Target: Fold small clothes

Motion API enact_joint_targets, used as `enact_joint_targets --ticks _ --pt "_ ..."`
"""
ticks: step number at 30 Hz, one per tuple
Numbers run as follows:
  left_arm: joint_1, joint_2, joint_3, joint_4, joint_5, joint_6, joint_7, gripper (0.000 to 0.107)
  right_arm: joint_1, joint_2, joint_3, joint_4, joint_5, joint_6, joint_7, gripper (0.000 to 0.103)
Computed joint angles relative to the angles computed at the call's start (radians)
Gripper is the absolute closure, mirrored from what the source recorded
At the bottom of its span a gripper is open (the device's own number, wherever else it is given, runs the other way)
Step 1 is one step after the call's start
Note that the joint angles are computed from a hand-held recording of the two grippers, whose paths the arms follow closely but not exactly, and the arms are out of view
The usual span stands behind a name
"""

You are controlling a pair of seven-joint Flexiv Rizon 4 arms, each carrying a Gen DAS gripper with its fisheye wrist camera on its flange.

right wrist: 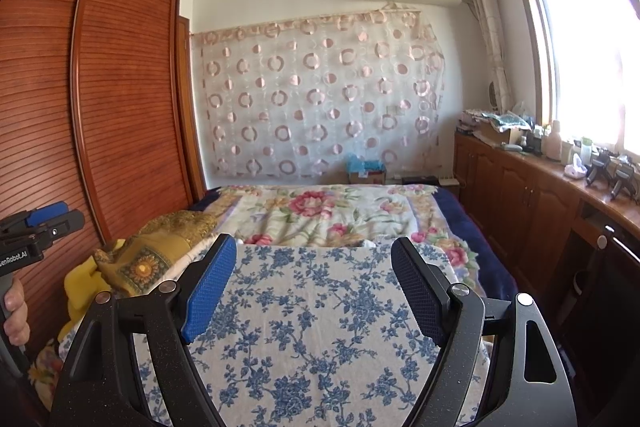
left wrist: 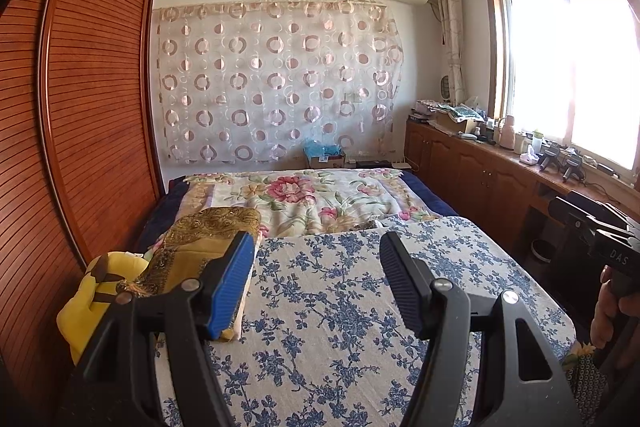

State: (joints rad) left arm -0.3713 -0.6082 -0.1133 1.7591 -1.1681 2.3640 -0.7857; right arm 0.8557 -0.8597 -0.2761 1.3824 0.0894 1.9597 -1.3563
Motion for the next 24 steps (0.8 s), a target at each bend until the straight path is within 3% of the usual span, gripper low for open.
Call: enact_joint_targets --ticks 24 --pt "-0.001 0.002 0.003 0.007 0.007 -0.001 -0.007 0.042 0.007 0.000 -0.007 0.000 0.005 -0.003 0.000 0.021"
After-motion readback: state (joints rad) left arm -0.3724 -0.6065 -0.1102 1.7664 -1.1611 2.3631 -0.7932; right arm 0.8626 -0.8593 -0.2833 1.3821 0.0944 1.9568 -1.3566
